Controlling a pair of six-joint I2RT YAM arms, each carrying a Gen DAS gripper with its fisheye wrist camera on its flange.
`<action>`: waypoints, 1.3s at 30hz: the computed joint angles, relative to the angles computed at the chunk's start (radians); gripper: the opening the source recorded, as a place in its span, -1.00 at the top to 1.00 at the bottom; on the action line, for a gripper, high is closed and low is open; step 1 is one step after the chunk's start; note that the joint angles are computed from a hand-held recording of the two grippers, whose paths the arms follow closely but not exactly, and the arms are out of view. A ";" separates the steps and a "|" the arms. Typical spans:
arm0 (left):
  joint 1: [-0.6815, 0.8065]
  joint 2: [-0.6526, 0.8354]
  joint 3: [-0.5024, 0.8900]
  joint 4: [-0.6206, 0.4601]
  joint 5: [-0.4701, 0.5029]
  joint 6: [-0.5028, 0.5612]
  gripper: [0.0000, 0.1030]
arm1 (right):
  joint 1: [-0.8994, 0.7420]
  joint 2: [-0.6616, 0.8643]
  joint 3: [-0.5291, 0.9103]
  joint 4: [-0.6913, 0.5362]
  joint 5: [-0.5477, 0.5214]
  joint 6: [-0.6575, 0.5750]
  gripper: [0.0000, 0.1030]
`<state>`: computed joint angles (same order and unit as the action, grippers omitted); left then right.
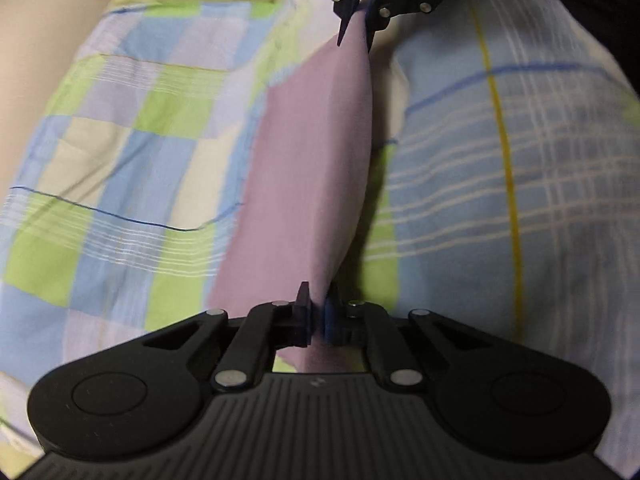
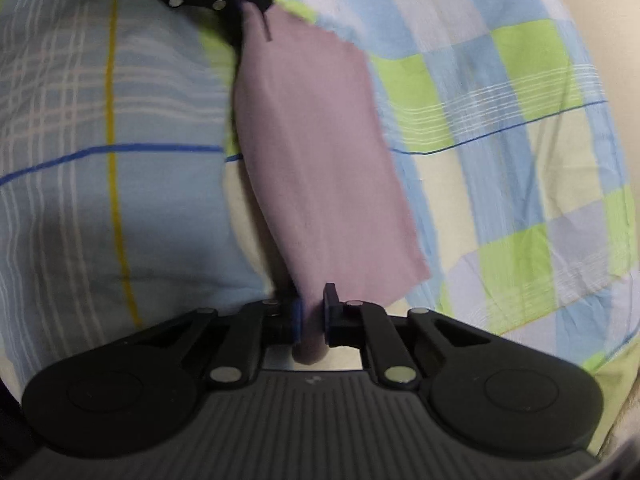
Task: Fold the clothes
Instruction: 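Grasp the folded top's end with the right gripper while the left gripper grasps the other end, then lift the folded top with both grippers and carry it to the clothes stack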
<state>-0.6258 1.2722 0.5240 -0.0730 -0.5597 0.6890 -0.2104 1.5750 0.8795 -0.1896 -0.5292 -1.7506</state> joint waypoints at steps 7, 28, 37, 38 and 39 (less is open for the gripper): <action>-0.121 -0.183 0.067 -0.227 -0.105 -0.124 0.94 | -0.104 -0.222 -0.029 -0.190 -0.104 -0.032 0.88; -0.413 -0.192 0.426 -0.581 -0.231 -0.336 0.93 | -0.451 -0.385 0.194 -0.629 -0.345 -0.130 0.90; -0.473 -0.063 0.502 -0.356 -0.101 -0.152 0.93 | -0.743 -0.377 0.297 -0.760 -0.388 -0.186 0.90; -0.481 -0.032 0.521 -0.321 -0.075 -0.129 0.93 | -0.799 -0.369 0.315 -0.779 -0.400 -0.205 0.90; -0.488 -0.011 0.534 -0.299 -0.059 -0.117 0.93 | -0.828 -0.361 0.326 -0.792 -0.406 -0.218 0.90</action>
